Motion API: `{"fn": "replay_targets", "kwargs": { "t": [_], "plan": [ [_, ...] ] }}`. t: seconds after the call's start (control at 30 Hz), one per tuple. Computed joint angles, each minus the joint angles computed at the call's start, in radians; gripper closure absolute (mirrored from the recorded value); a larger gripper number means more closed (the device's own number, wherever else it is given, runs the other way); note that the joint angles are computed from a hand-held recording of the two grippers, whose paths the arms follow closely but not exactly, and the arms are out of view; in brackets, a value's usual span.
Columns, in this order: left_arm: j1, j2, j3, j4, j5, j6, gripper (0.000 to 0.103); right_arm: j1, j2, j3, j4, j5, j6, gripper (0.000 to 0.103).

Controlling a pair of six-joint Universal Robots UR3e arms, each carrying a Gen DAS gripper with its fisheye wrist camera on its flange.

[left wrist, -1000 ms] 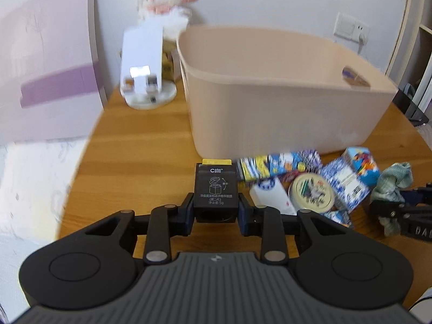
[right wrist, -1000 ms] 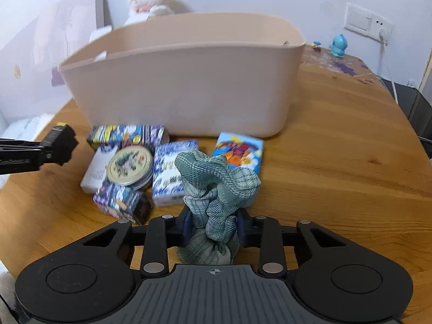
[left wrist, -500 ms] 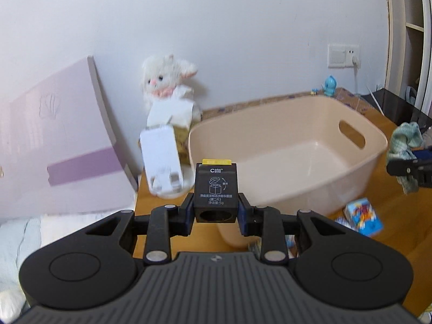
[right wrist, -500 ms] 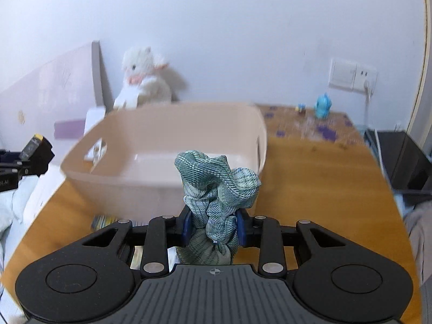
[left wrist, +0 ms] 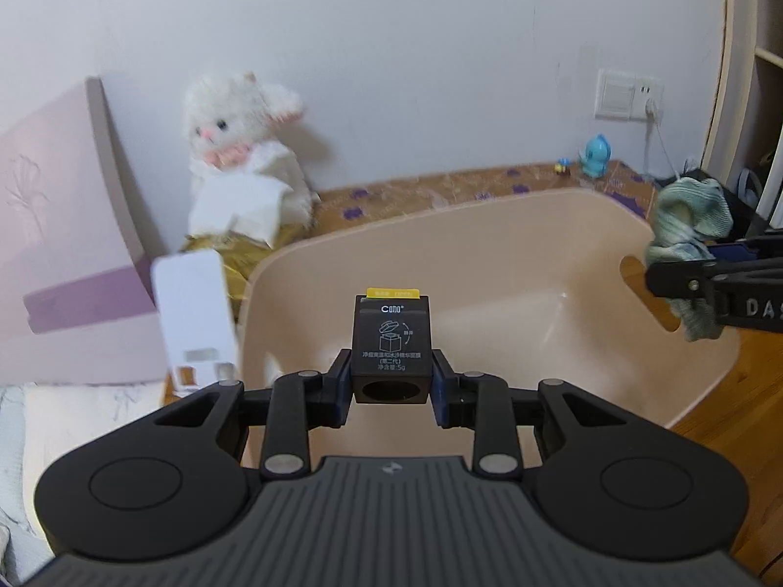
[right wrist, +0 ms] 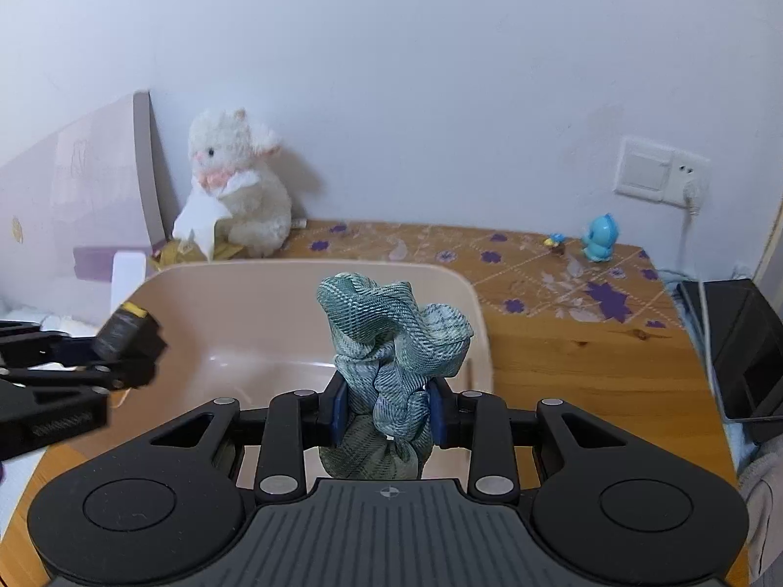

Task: Organize objects
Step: 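Lift both held items over the basket and open both grippers to drop them, then grasp the white tube box with the left gripper while the right grasps the cartoon tissue pack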

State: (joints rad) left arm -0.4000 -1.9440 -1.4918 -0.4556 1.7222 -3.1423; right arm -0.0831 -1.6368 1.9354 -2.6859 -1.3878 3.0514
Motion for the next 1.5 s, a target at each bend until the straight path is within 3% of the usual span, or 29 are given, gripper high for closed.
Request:
{"fn": "replay_targets", "kwargs": {
  "t": [0.17, 0.3, 0.33, 0.37, 0.47, 0.53, 0.6, 0.67, 0.87, 1.07, 1.3, 1.5],
  "plan": [
    [-0.016, -0.086, 0.095, -0.104, 0.009, -0.006, 0.069, 0.061, 0.132, -0.099, 0.069, -0.049, -0.013, 0.072],
    [-0.005, -0.103, 0.121, -0.166, -0.012, -0.035, 0.069, 0.103, 0.184, -0.12, 0.077, -0.099, -0.026, 0.056],
    [-0.007, -0.101, 0.119, -0.171, 0.001, -0.039, 0.065, 0.103, 0.177, -0.112, 0.073, -0.097, -0.026, 0.054],
    [-0.01, -0.095, 0.114, -0.172, 0.02, -0.046, 0.053, 0.103, 0.163, -0.1, 0.07, -0.092, -0.023, 0.05],
    [-0.008, -0.039, 0.054, -0.125, 0.031, -0.068, 0.031, 0.093, 0.094, -0.047, 0.046, -0.07, -0.014, 0.026],
    [-0.008, 0.008, 0.012, -0.104, 0.034, -0.065, 0.027, 0.077, 0.034, -0.018, 0.051, -0.052, -0.017, 0.023],
    [-0.016, 0.047, -0.02, -0.088, 0.057, -0.06, 0.024, 0.062, -0.034, 0.018, 0.061, -0.038, -0.011, 0.009],
    [-0.027, 0.088, -0.06, -0.063, 0.089, -0.057, 0.017, 0.036, -0.124, 0.076, 0.068, -0.011, -0.009, 0.001],
    [-0.033, 0.234, -0.214, -0.031, 0.083, -0.053, 0.013, -0.022, -0.351, 0.183, 0.179, 0.02, -0.02, 0.0],
    [-0.049, 0.358, -0.4, 0.023, 0.081, -0.028, 0.011, -0.11, -0.583, 0.345, 0.282, 0.065, -0.104, 0.0],
    [-0.046, 0.409, -0.559, 0.063, 0.045, -0.038, 0.011, -0.11, -0.629, 0.501, 0.252, 0.061, -0.124, 0.0],
    [-0.04, 0.352, -0.635, 0.123, 0.022, -0.059, 0.011, -0.08, -0.521, 0.584, 0.108, 0.025, -0.102, 0.0]
  ]
}}
